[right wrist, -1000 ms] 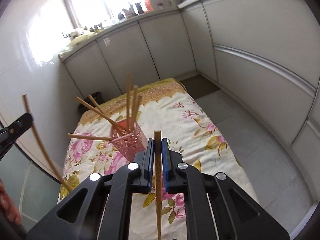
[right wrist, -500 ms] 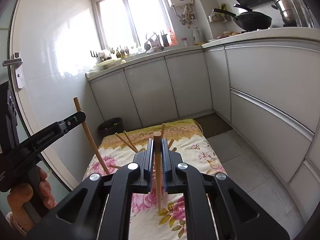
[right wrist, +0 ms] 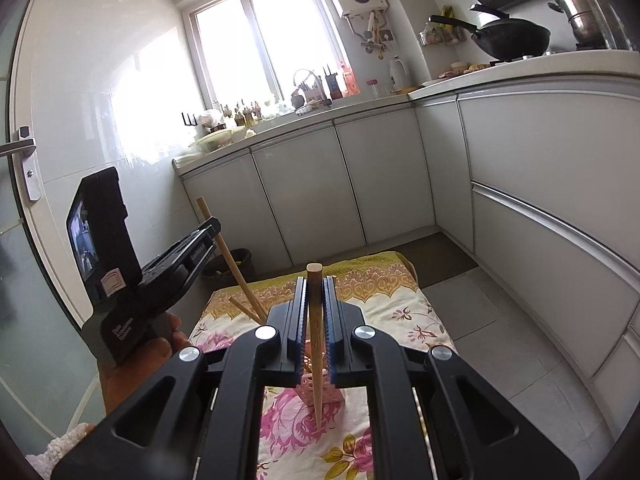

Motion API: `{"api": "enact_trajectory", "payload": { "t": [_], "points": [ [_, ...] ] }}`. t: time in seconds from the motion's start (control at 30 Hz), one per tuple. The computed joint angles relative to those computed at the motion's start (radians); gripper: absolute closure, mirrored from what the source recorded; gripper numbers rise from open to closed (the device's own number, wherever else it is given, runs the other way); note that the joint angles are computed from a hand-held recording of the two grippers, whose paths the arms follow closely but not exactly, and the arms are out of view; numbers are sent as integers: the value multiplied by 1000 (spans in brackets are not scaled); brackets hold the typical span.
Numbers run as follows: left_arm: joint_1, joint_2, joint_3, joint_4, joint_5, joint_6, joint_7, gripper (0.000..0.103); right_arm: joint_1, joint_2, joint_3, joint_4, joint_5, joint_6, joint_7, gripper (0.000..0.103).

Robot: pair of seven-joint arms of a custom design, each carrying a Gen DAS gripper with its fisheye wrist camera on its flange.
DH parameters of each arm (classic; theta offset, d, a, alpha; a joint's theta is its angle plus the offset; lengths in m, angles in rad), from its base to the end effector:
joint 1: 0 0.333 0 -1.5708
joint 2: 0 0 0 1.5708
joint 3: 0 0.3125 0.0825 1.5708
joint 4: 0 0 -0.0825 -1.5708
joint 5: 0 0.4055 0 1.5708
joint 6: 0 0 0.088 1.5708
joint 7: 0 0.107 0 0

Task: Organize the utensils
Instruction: 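Lower the chopsticks into the pink holder and open both tools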

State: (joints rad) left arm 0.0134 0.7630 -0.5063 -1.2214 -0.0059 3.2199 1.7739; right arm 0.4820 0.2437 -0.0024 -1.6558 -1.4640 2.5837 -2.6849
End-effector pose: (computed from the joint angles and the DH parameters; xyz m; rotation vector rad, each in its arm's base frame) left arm 0.7684 -0.2298 0.5051 -1.2545 1.7070 -1.4568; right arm 0.6096 0.3374 0.5210 -1.0431 1.7134 -0.8738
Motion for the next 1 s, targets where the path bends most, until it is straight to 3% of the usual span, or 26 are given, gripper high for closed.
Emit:
{"api": "enact_trajectory", "payload": {
  "t": [0.1,0.13,0.33,0.37,0.47,0.57,0.77,0.9,1.0],
  "points": [
    [-31,27,33,49,-7,-46,-6,91,-4,11,-5,12,-3,8,7,95],
    [-27,30,27,53,-12,-57,1,82,-4,15,-6,17,-3,9,7,95],
    [121,-3,-155,-34,-65,-74,129,80,10,43,-18,78,-39,-6,28,95],
    [140,-16,-172,-54,-79,-68,143,80,14,55,-21,100,-46,-12,27,95],
    [259,-49,-297,-145,-101,-24,207,78,24,101,-35,178,-53,-27,12,95],
    [338,-81,-364,-213,-86,-4,218,76,33,161,-59,260,-30,-29,-16,95],
    [325,-122,-302,-250,-26,52,168,76,47,306,-118,410,77,-11,-83,95],
    [314,-117,-270,-238,13,49,113,76,56,394,-151,500,150,-2,-138,95],
    [282,-122,-211,-227,22,45,66,68,62,449,-173,558,205,1,-183,94]
  ]
}}
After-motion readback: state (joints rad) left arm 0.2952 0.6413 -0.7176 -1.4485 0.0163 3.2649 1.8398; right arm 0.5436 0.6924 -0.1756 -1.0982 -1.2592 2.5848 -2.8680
